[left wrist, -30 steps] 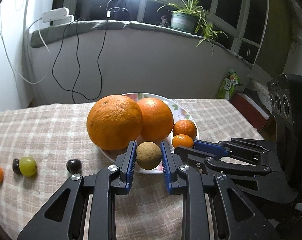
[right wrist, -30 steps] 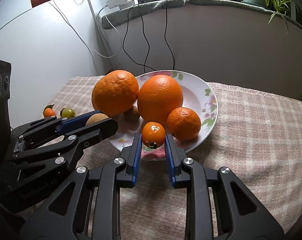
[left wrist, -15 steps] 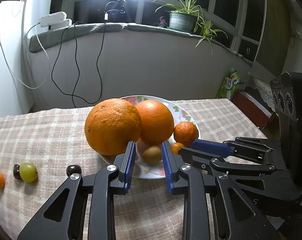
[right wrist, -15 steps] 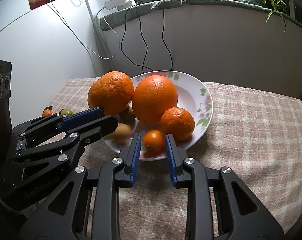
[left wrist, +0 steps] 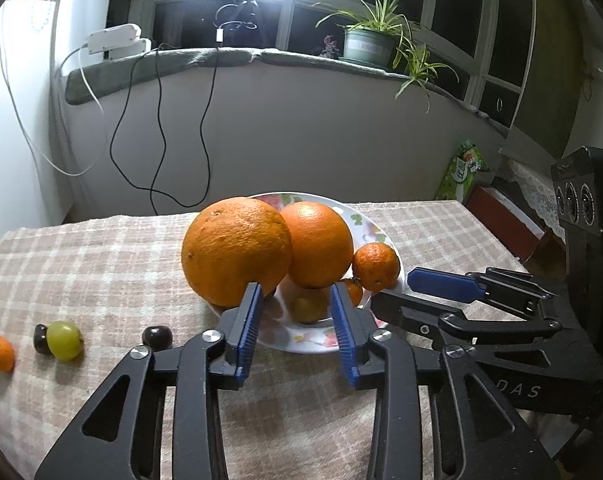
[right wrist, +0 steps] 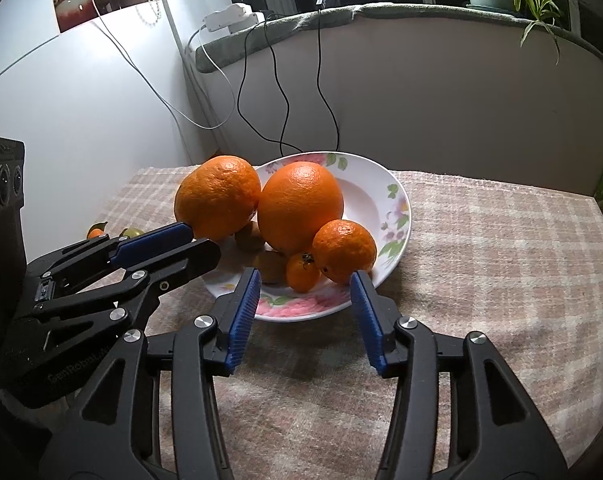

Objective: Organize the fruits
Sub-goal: 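Withdraw both open tools from the plate back over the table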

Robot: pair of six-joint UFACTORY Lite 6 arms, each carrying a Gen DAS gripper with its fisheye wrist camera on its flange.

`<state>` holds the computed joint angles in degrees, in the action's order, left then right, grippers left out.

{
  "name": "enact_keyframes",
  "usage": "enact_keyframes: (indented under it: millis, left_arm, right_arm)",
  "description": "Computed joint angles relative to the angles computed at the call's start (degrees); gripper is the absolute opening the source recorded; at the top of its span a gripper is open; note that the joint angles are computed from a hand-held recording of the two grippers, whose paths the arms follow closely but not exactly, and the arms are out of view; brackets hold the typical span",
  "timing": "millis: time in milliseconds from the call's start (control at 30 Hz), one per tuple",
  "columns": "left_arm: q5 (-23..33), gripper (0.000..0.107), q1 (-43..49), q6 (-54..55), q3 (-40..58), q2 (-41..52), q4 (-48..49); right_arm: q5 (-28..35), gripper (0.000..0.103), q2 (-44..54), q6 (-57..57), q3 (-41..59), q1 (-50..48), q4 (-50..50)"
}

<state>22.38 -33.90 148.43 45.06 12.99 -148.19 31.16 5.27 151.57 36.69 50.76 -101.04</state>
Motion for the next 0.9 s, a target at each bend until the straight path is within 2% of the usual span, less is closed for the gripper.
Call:
enact_keyframes:
  millis: [333,567,900]
  left_arm:
    - [0.93,0.049,3.1,-5.3,-4.11,-5.45,5.45]
    - [2.24,0.056,8.27,-9.7,-8.1,-10.16,11.52]
    - [5.96,0.057,21.28,-16.08,-11.28,-12.07,22.85]
  right_arm:
    - [3.5,0.068,-2.46,-6.47,0.53,3.9,8.07]
    - [7.07,0.08,-1.2,-11.77,4.73,8.07,13.58]
    - [7.01,0.081,5.49,-15.94,13.32,9.95,14.88]
